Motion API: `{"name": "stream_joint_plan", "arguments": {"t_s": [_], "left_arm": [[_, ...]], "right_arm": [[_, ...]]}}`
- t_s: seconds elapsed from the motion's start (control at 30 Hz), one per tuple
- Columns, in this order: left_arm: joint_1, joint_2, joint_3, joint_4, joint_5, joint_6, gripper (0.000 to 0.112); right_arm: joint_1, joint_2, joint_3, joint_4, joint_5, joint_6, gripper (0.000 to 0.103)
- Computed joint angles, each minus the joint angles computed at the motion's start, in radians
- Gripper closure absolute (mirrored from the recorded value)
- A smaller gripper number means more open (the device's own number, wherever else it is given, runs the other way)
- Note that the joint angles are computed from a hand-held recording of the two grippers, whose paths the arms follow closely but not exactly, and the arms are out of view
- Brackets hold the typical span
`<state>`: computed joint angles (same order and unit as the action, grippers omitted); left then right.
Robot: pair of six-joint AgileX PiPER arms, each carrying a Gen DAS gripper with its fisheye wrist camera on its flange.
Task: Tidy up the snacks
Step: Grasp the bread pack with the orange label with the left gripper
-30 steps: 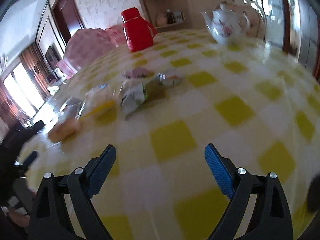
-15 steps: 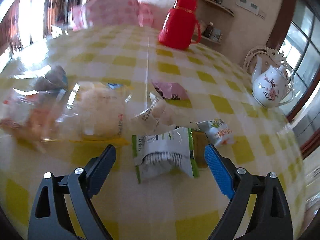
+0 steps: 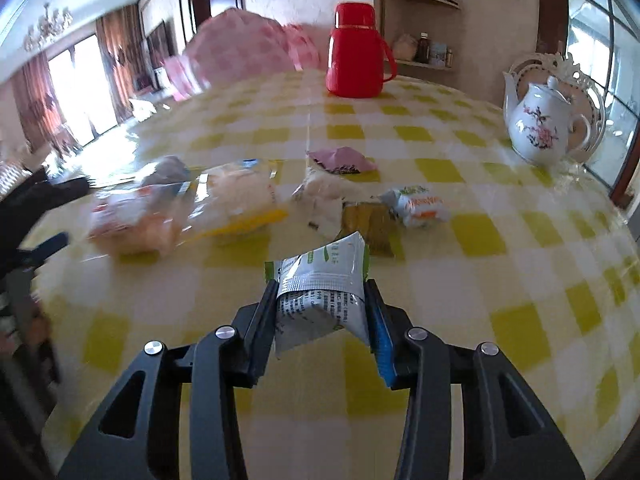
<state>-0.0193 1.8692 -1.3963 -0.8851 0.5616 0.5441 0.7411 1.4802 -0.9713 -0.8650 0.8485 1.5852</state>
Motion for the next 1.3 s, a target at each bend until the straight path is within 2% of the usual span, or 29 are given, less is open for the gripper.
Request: {"name": "stream_joint_plan", "arguments": {"t_s": [0.07,0.17,0.23,0.33,0.4,0.53,0.63,0.7,0.77,0.9,0.97,1.03,1.07,1.13,1.17,1.2,1.3], "left_arm": [[0.004,0.022,-0.037,0.012,0.044,0.018,0.011],[-0.004,0.032,-0.047,0.023,0.061,0.014,0.011],[-0.037,0.026,-0.041,0.08,0.046,-0.005,0.011],[-0.133,0.01,-0.031,0.283,-0.027,-0.092,0.011],[-0.177,0.024,-0.051,0.405,-0.046,-0.174,0.011],[-0.206,0.125,-0.214,0.526,0.087,-0.251,0.011],[-0.199,0.189,-0.31,0.508,0.17,-0.198,0.011],[-0.205,0.199,-0.318,0.494,0.198,-0.072,0.011],[-0.205,0.187,-0.323,0.458,0.301,0.128,0.011],[-0.159,0.086,-0.214,0.333,0.375,0.395,0.011],[-0.124,0.047,-0.198,0.305,0.382,0.38,0.011],[-0.104,0.021,-0.183,0.287,0.322,0.304,0.011],[-0.082,0.027,-0.201,0.257,0.333,0.25,0.011],[-0.021,0.076,-0.256,0.115,0.435,0.174,0.011],[-0.006,0.082,-0.253,0.06,0.446,0.142,0.011],[-0.007,0.065,-0.229,0.045,0.416,0.146,0.011],[-0.101,0.004,-0.157,0.12,0.219,0.236,0.011]], "right_arm": [[0.057,-0.034,0.048,-0.01,-0.008,0.077,0.061],[0.1,-0.032,0.069,0.0,-0.027,0.129,0.061],[0.113,-0.019,0.058,0.005,-0.045,0.124,0.061],[0.143,-0.008,0.038,-0.01,-0.057,0.131,0.061],[0.16,-0.004,0.031,-0.017,-0.058,0.142,0.061],[0.178,0.0,0.018,-0.015,-0.057,0.137,0.061],[0.184,-0.006,0.015,-0.018,-0.053,0.138,0.061],[0.188,-0.01,0.016,-0.026,-0.045,0.141,0.061],[0.19,-0.017,0.018,-0.032,-0.033,0.149,0.06],[0.195,-0.035,0.025,-0.043,-0.019,0.17,0.06],[0.204,-0.044,0.027,-0.056,-0.006,0.187,0.06],[0.208,-0.052,0.03,-0.065,0.005,0.201,0.06],[0.209,-0.058,0.034,-0.07,0.008,0.21,0.06],[0.212,-0.063,0.036,-0.074,0.019,0.216,0.06],[0.213,-0.063,0.035,-0.075,0.026,0.218,0.06],[0.217,-0.063,0.032,-0.077,0.037,0.22,0.06],[0.221,-0.064,0.032,-0.083,0.042,0.229,0.06]]}}
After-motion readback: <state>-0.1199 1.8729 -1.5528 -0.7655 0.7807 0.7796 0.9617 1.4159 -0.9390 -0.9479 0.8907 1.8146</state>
